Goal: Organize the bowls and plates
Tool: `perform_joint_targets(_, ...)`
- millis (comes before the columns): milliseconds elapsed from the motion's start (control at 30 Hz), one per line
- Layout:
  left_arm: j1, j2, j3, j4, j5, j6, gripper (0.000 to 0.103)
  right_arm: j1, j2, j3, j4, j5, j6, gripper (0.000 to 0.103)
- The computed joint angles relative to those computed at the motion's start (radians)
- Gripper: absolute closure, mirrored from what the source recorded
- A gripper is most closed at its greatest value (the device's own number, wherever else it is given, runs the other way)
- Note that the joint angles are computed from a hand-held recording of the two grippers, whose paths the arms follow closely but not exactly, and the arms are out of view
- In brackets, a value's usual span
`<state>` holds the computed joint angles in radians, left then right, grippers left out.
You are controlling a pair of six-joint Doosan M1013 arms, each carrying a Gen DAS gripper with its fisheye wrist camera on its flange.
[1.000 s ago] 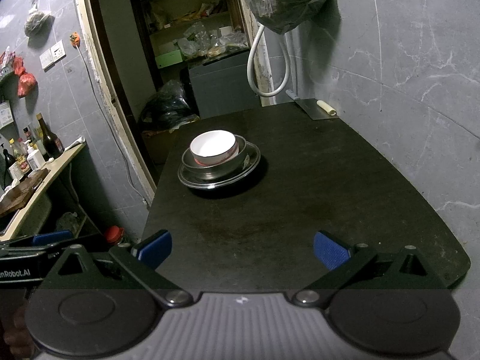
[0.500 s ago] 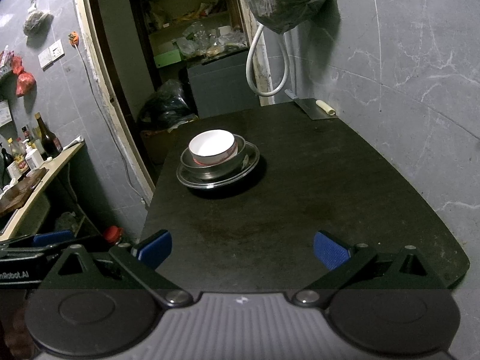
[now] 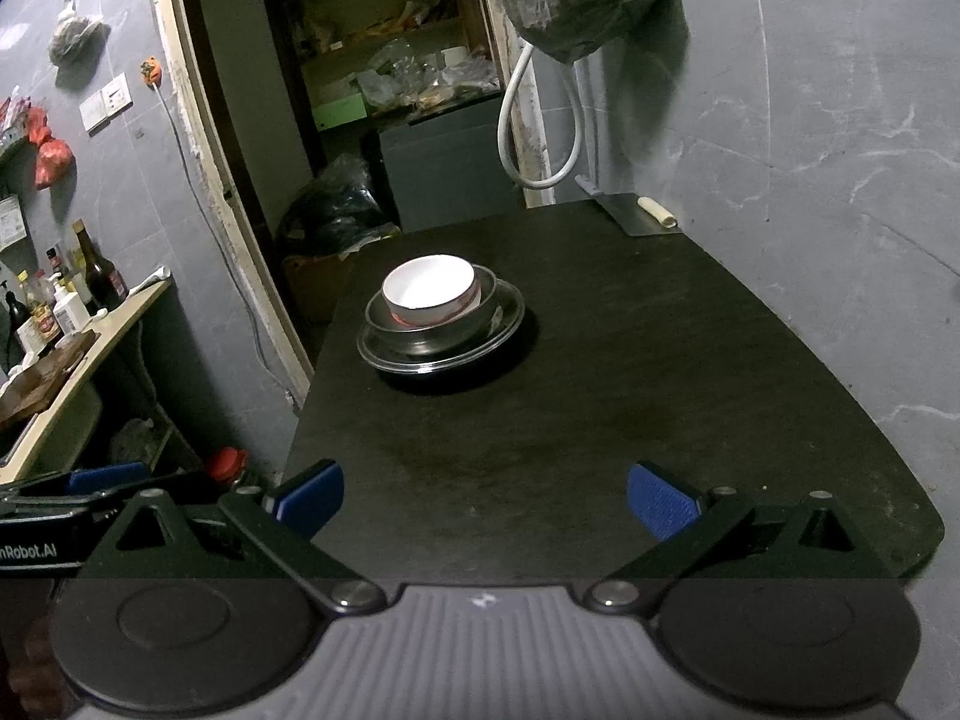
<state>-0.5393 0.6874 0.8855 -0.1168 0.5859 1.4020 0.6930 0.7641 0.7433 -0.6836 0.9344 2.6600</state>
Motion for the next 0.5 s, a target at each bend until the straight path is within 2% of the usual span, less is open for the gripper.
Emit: perform_joint_targets(500, -0.008, 0.005, -0.005, 0.038, -0.010, -0.039, 0.001, -0.005, 0.004, -0.005, 0.013, -0.004, -0.014, 0.000)
